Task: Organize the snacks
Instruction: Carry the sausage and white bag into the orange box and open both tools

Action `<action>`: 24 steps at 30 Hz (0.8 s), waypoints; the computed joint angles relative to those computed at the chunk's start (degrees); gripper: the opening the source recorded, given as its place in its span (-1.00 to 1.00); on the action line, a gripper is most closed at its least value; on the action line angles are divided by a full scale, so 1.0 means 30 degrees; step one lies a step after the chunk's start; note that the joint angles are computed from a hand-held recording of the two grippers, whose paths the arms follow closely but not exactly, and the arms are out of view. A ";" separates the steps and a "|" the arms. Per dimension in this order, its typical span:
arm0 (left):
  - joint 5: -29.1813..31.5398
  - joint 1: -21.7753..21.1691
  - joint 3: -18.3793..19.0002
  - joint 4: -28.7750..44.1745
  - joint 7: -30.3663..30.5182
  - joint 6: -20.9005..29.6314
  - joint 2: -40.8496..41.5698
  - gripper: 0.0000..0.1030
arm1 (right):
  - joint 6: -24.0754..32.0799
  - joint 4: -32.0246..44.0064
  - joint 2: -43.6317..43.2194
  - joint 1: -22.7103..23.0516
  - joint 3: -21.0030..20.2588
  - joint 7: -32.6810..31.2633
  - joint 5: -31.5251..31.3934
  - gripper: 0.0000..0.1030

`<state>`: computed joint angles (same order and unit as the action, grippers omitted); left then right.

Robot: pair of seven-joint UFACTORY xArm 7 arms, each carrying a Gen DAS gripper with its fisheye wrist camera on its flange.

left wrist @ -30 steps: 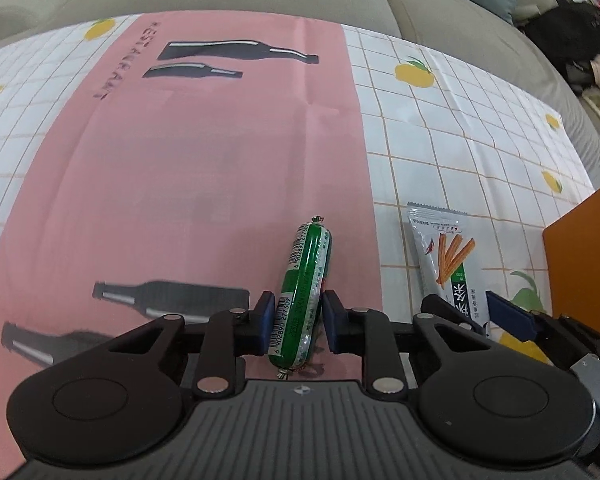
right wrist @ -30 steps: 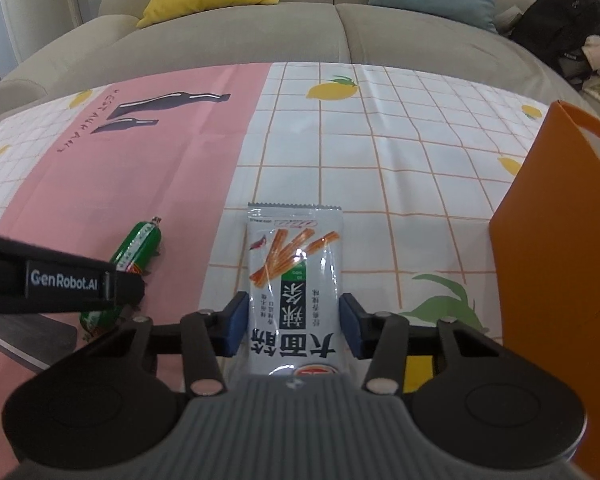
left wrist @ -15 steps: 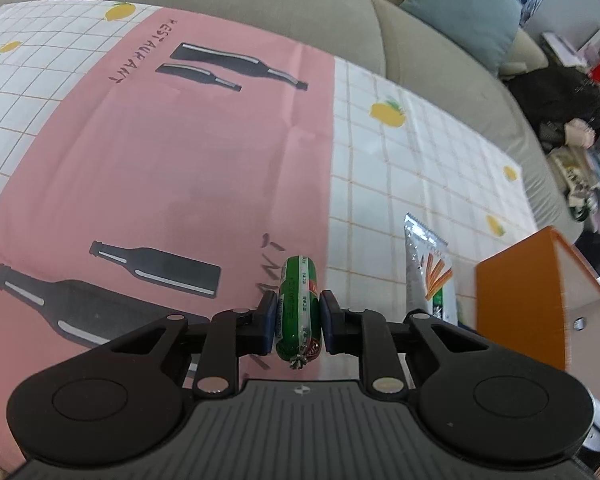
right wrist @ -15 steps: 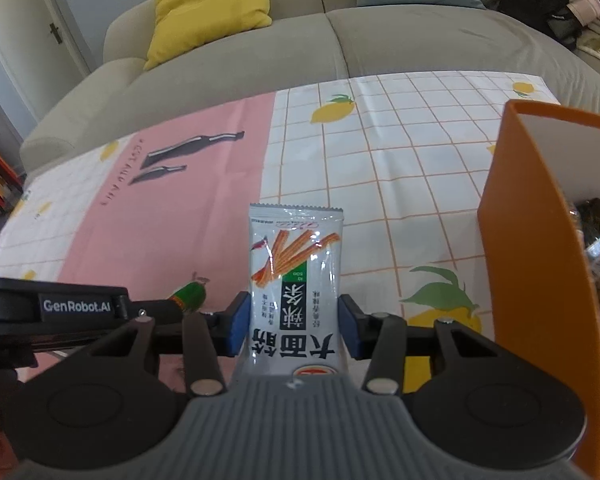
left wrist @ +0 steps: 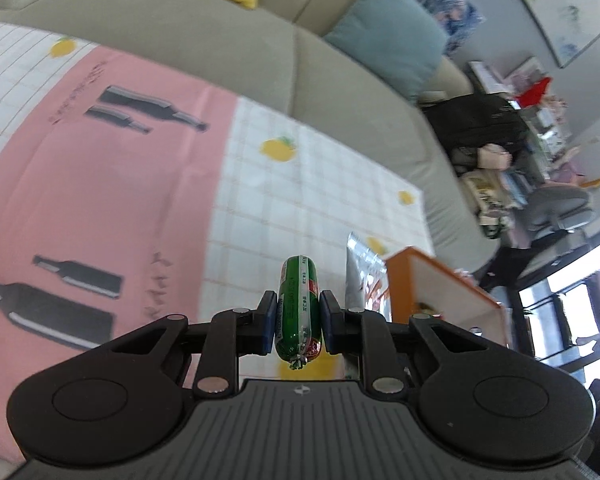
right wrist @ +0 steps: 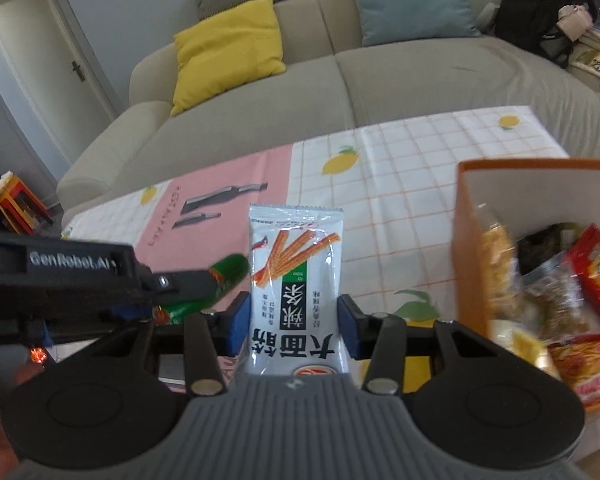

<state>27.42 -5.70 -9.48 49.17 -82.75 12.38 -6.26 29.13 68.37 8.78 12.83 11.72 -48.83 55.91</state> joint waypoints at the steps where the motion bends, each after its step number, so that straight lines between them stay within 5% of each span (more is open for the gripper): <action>1: -0.0070 -0.0080 -0.0025 0.0266 0.0145 -0.0059 0.0119 -0.52 | 0.0231 -0.0076 -0.0240 -0.0199 -0.0106 -0.0131 0.0162 -0.13; 13: -0.5617 -0.2689 0.0369 0.6289 0.7791 0.0542 0.4674 -0.52 | 0.2375 0.0982 -0.0959 -0.2391 -0.2330 -0.0849 -0.0906 -0.13; 24: -0.9730 -0.4187 -0.0048 1.4178 1.3780 0.3229 1.0879 -0.52 | 0.4825 0.7255 0.3692 -0.5146 -0.3064 0.3516 -0.7504 -0.13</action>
<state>-1.77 -18.26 -9.62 91.70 -41.41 22.07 26.37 43.60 90.14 19.86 -2.61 2.53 -38.28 33.40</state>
